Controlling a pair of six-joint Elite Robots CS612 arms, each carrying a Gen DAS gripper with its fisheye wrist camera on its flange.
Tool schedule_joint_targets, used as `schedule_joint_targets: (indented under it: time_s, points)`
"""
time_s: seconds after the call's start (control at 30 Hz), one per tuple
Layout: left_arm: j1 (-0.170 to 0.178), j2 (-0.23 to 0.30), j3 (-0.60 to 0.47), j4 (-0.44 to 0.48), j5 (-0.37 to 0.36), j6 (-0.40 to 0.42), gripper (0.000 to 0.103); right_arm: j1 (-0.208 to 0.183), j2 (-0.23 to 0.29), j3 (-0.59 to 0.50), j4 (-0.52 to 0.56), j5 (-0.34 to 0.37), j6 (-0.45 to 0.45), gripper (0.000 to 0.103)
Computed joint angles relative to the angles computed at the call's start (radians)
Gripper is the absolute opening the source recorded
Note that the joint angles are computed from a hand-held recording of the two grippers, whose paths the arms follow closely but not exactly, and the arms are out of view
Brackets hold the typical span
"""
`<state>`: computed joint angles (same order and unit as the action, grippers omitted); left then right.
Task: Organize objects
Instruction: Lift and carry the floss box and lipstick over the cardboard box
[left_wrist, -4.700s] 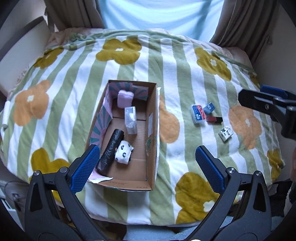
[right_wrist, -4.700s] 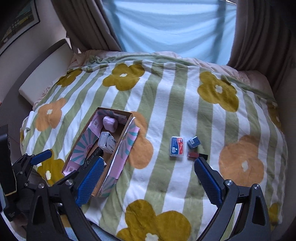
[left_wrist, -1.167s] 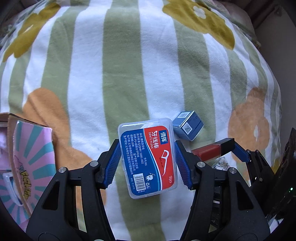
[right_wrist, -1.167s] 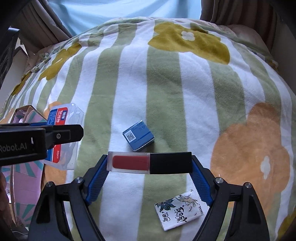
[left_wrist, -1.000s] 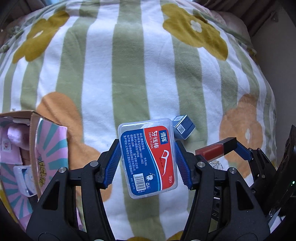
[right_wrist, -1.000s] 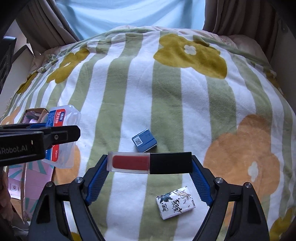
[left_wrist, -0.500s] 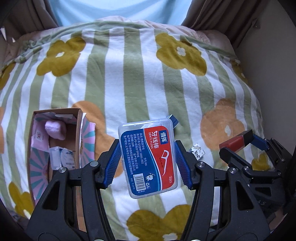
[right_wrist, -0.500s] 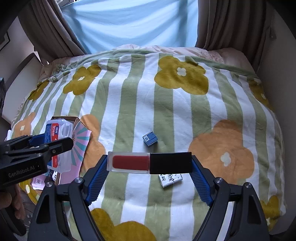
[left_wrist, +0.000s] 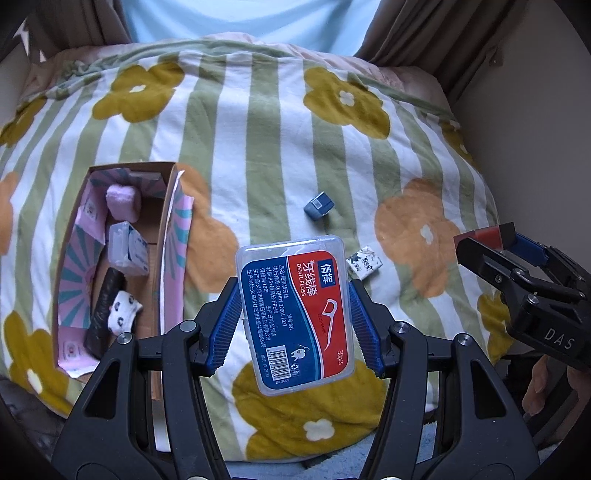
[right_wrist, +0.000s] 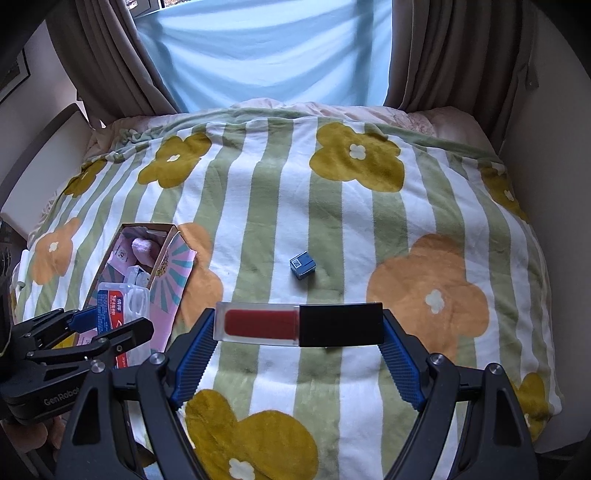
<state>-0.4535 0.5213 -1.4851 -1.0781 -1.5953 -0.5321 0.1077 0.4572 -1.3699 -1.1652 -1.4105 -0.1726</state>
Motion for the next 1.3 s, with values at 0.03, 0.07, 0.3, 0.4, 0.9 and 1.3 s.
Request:
schedule_joint_targets:
  time_s: [0.03, 0.07, 0.3, 0.4, 0.9, 1.3]
  points:
    - [-0.001, 0.001, -0.005, 0.001, 0.003, -0.001, 0.054, 0.001, 0.001, -0.003, 0.000, 0.003, 0.000, 0.081]
    - [-0.003, 0.002, -0.011, 0.002, 0.011, 0.000, 0.054, 0.002, 0.001, -0.006, 0.000, 0.007, -0.001, 0.081]
    - [0.000, 0.008, -0.054, 0.024, 0.044, -0.013, 0.054, 0.021, -0.003, -0.002, -0.005, 0.042, -0.025, 0.081]
    - [0.005, 0.012, -0.075, 0.041, 0.063, -0.027, 0.054, 0.033, -0.007, 0.007, -0.006, 0.062, -0.042, 0.081]
    - [0.069, 0.055, -0.180, 0.149, 0.105, -0.136, 0.054, 0.124, -0.053, 0.142, -0.028, 0.135, -0.151, 0.081]
    - [0.140, 0.121, -0.238, 0.228, 0.067, -0.190, 0.054, 0.209, -0.105, 0.340, -0.110, 0.118, -0.226, 0.081]
